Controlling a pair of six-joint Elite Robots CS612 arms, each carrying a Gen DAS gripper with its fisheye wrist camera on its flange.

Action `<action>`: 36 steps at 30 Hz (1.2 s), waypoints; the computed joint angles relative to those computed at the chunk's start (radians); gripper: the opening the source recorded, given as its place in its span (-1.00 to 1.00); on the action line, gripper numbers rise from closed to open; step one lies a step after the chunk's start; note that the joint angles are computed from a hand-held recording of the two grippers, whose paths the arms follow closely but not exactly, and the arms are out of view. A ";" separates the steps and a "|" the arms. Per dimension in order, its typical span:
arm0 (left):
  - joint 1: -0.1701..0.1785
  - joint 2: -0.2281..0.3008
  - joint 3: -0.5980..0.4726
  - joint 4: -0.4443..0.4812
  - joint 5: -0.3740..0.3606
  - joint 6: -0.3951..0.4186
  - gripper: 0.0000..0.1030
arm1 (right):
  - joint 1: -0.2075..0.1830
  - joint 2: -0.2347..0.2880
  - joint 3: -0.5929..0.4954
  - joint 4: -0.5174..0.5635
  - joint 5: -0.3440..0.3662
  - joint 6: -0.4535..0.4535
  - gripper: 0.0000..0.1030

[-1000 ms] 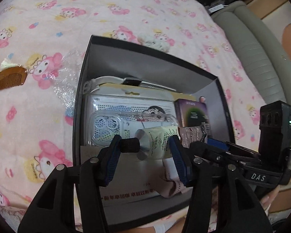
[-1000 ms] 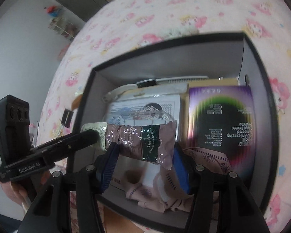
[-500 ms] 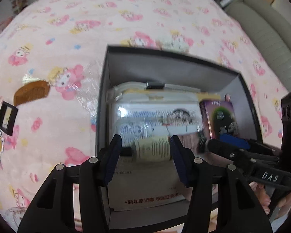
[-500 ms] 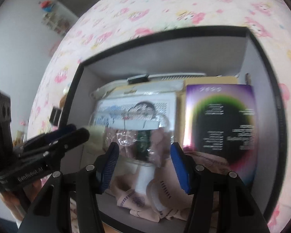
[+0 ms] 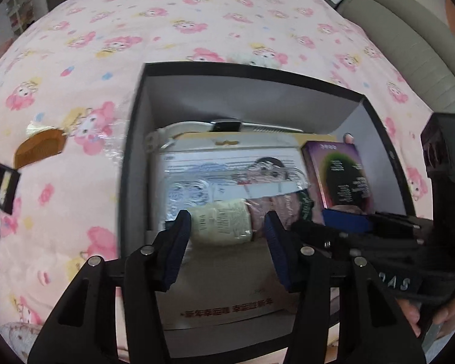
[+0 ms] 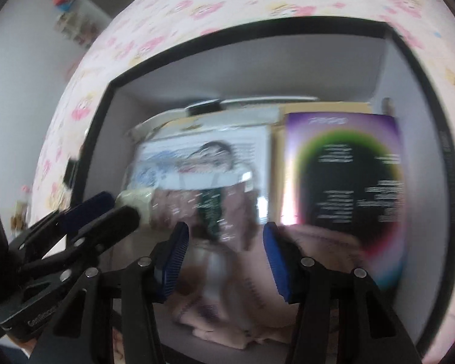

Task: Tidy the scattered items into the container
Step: 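Lower the tube into the box beside the phone case and open the left tool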

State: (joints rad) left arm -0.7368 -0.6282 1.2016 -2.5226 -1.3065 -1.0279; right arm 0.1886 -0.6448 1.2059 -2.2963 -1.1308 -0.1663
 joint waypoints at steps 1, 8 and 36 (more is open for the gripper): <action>0.000 -0.006 0.011 -0.009 0.007 -0.009 -0.03 | 0.001 0.002 -0.002 0.006 0.011 -0.013 -0.11; 0.008 0.002 0.020 -0.118 -0.025 0.006 -0.03 | -0.017 -0.010 0.021 -0.104 0.041 0.066 -0.12; 0.025 0.060 -0.100 0.038 -0.092 0.013 -0.14 | 0.009 0.003 0.012 -0.102 -0.176 0.057 -0.25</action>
